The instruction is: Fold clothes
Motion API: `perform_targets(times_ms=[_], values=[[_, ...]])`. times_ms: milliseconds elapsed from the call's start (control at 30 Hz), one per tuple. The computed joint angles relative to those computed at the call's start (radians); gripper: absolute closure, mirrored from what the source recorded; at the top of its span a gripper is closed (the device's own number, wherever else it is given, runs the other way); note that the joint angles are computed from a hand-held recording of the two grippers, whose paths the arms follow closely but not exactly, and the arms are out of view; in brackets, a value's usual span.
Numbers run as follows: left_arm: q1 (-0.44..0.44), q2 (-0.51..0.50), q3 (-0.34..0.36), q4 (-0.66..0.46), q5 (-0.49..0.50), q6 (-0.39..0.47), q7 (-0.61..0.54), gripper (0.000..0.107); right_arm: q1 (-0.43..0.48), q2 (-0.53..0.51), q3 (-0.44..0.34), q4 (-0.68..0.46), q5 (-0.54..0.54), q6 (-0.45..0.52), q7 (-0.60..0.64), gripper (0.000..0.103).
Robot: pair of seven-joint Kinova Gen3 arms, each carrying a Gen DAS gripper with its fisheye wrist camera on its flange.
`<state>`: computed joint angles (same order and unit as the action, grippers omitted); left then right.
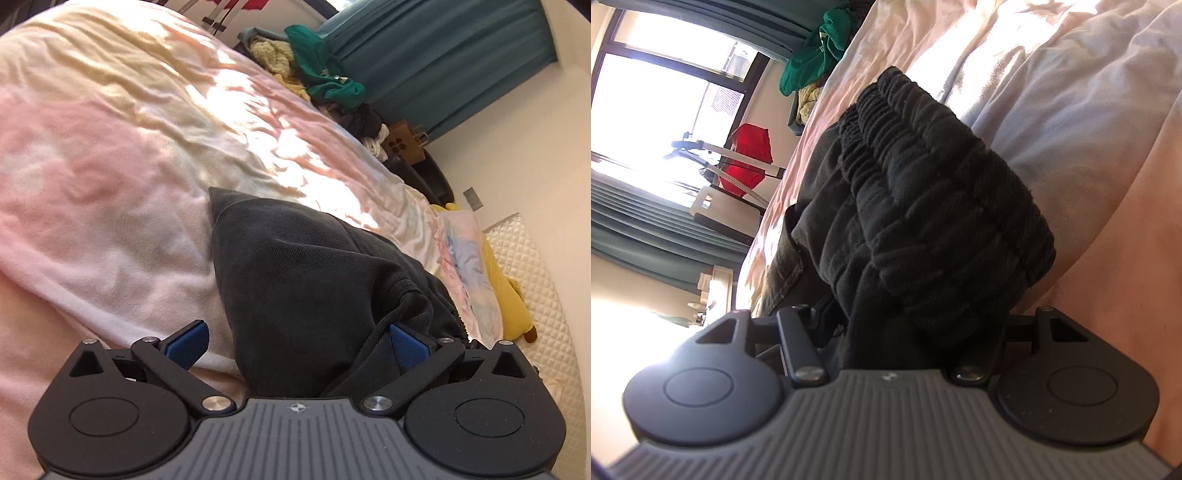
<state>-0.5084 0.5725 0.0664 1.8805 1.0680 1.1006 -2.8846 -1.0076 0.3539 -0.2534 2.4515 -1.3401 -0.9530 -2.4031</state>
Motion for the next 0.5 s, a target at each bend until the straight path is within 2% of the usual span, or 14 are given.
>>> perform_targets(times_ms=[67, 233, 300, 367, 467, 500], values=[[0.000, 0.031, 0.004, -0.018, -0.006, 0.026, 0.026, 0.004, -0.002, 0.003, -0.002, 0.006, 0.005, -0.005, -0.012, 0.040], [0.035, 0.030, 0.020, -0.006, -0.022, -0.013, -0.005, 0.004, -0.002, 0.003, 0.002, 0.011, 0.018, -0.006, -0.021, 0.040], [0.051, 0.035, 0.023, -0.009, -0.029, -0.031, -0.003, 0.005, -0.008, -0.003, 0.004, 0.002, 0.000, -0.006, 0.020, 0.040], [0.061, 0.038, 0.028, -0.012, -0.036, -0.049, -0.009, 0.009, -0.009, -0.010, 0.005, -0.014, -0.031, 0.000, 0.073, 0.041], [0.058, 0.031, 0.033, -0.001, -0.028, -0.075, -0.021, 0.024, -0.024, -0.008, -0.004, -0.037, -0.086, -0.030, 0.126, 0.052], [0.054, 0.025, 0.034, 0.010, -0.017, -0.085, -0.030, 0.032, -0.030, -0.007, -0.008, -0.048, -0.105, -0.044, 0.150, 0.057]])
